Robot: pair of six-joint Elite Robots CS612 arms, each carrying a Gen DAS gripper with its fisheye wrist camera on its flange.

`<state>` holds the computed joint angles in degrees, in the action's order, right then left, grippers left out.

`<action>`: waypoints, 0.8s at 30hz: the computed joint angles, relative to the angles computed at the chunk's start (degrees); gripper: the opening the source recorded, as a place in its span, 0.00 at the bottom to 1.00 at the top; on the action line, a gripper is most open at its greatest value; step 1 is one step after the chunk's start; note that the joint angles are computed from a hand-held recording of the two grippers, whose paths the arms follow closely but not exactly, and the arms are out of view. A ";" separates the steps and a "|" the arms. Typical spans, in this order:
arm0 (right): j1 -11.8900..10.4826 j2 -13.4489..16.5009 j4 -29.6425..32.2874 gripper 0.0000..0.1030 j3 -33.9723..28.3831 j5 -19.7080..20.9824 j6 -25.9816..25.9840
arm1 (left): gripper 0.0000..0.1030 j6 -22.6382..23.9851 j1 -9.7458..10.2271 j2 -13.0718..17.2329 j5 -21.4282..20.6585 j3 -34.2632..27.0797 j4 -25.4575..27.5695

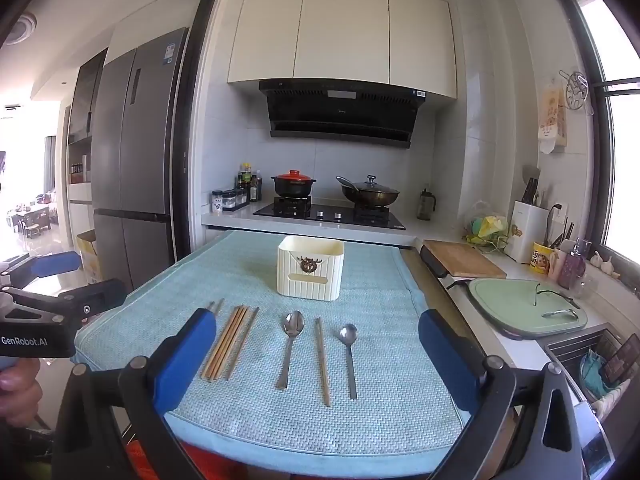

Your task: Organize utensils

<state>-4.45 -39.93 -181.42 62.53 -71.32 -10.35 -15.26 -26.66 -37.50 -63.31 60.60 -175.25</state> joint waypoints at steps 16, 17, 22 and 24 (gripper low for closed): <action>0.03 0.34 0.65 1.00 -0.71 -0.56 0.07 | 1.00 0.64 0.24 0.25 0.58 0.09 -0.87; 0.02 0.38 0.70 1.00 -0.79 -0.59 0.15 | 1.00 0.56 0.19 0.28 1.03 0.04 -0.89; 0.03 0.45 0.71 1.00 -0.91 -1.00 0.25 | 1.00 0.27 0.06 0.52 2.38 -0.54 0.11; 0.00 0.50 0.82 1.00 -0.94 -0.89 0.26 | 1.00 0.02 0.12 0.65 2.12 -0.80 0.71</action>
